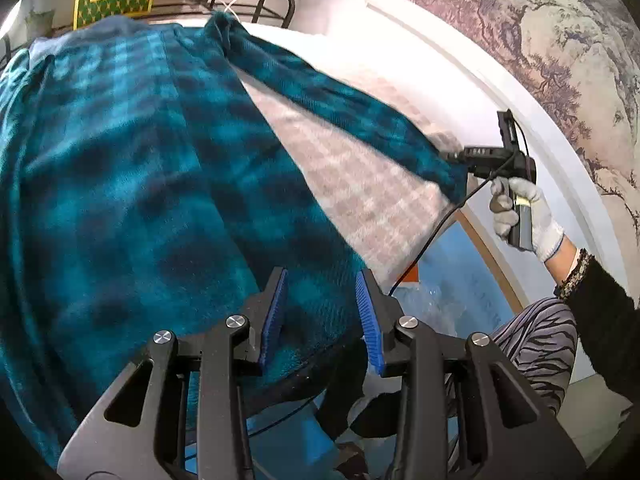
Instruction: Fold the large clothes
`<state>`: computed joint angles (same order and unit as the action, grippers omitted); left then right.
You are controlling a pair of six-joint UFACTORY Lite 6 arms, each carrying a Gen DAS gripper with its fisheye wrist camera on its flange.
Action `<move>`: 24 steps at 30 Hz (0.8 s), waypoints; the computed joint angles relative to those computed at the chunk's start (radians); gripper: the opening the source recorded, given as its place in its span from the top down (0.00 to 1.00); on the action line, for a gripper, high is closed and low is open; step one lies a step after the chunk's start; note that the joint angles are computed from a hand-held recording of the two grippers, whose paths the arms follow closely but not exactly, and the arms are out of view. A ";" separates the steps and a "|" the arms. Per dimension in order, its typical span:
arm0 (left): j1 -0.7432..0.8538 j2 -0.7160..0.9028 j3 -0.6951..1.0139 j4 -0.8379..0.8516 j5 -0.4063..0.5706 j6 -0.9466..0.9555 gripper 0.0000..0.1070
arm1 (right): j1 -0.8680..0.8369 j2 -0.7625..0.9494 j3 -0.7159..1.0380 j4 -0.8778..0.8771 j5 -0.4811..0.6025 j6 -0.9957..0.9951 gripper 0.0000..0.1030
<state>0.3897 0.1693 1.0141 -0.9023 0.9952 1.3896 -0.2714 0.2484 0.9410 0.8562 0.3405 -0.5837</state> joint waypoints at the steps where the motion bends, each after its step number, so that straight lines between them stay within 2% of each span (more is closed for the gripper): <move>1: 0.002 0.004 0.014 -0.005 0.005 -0.006 0.68 | 0.003 -0.009 -0.003 -0.012 0.006 0.014 0.95; 4: 0.028 0.014 0.061 -0.018 0.041 -0.022 0.68 | 0.029 -0.084 -0.028 -0.045 0.011 0.056 0.98; 8: 0.074 0.047 0.135 -0.026 0.084 -0.042 0.68 | 0.071 -0.259 -0.065 0.073 0.074 0.004 0.98; 14: 0.157 0.132 0.272 -0.027 0.160 -0.089 0.68 | 0.314 -0.428 -0.002 0.004 0.090 0.199 0.99; 20: 0.238 0.217 0.407 -0.044 0.234 -0.123 0.68 | 0.696 -0.355 0.248 -0.267 0.047 0.540 0.99; 24: 0.286 0.295 0.510 -0.056 0.287 -0.173 0.68 | 0.931 -0.136 0.486 -0.396 0.062 0.640 0.99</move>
